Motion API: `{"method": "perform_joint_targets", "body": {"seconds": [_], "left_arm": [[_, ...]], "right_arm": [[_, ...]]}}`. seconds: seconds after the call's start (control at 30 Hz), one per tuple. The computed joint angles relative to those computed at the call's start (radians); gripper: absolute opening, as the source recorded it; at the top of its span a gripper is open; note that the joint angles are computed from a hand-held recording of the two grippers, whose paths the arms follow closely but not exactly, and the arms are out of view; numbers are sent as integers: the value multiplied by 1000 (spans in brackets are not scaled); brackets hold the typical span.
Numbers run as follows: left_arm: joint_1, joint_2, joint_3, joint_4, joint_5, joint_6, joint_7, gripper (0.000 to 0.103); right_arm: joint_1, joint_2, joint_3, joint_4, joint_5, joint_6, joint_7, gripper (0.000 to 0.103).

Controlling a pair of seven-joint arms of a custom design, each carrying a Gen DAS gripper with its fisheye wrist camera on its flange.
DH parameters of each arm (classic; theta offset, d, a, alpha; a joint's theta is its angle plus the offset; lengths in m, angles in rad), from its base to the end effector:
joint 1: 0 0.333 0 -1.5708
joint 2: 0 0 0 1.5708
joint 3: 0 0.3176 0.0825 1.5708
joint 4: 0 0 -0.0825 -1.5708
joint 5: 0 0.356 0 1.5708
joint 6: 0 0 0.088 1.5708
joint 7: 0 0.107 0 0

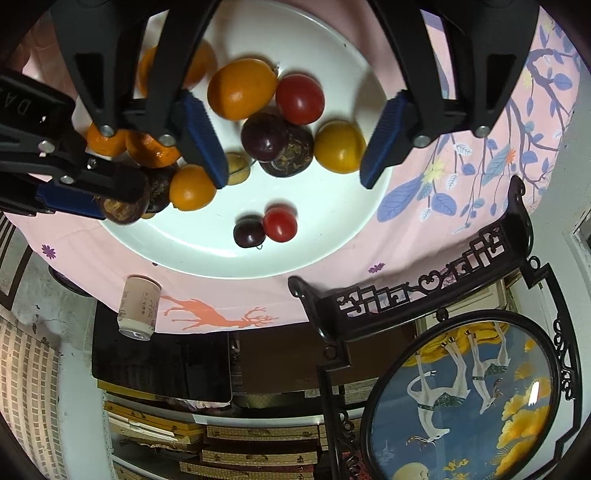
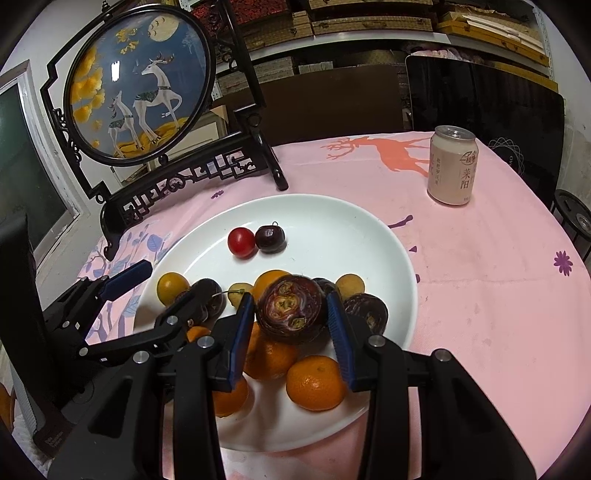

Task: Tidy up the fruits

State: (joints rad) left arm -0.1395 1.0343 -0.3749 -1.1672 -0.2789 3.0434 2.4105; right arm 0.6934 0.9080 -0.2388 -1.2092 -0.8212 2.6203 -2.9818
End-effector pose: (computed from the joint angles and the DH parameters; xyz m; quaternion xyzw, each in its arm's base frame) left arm 0.7479 -0.2530 0.2935 -0.3521 0.8215 -0.3844 0.2311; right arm 0.6560 0.4101 0.2995 -0.4627 0.7822 -0.2688 0.3192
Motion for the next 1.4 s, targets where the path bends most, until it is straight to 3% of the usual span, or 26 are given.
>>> {"method": "perform_joint_targets", "body": {"seconds": [0.07, 0.27, 0.5, 0.67, 0.77, 0.9, 1.03, 1.2, 1.4], "left_arm": [[8, -11, -7, -22, -2, 13, 5, 88], [62, -63, -67, -136, 0, 91, 40, 97], [149, -126, -151, -277, 8, 157, 65, 99], [266, -166, -265, -403, 45, 229, 60, 101], [346, -189, -335, -485, 83, 262, 39, 101], [427, -220, -394, -602, 151, 339, 9, 101], [484, -247, -424, -687, 216, 379, -34, 101], [491, -281, -396, -735, 262, 384, -100, 101], [501, -282, -389, -725, 335, 327, -174, 101]], "right_arm": [[12, -10, -7, -8, -10, -10, 8, 42], [54, -48, -22, -44, -68, -68, 46, 51], [71, -103, -7, -117, -153, -76, 139, 51], [92, -140, 5, -164, -222, -91, 224, 51], [113, -163, 11, -197, -273, -108, 287, 61], [143, -199, 33, -244, -348, -166, 359, 62], [154, -241, 73, -308, -409, -208, 428, 64], [143, -283, 119, -385, -455, -244, 511, 64], [91, -269, 174, -377, -393, -241, 456, 64]]}}
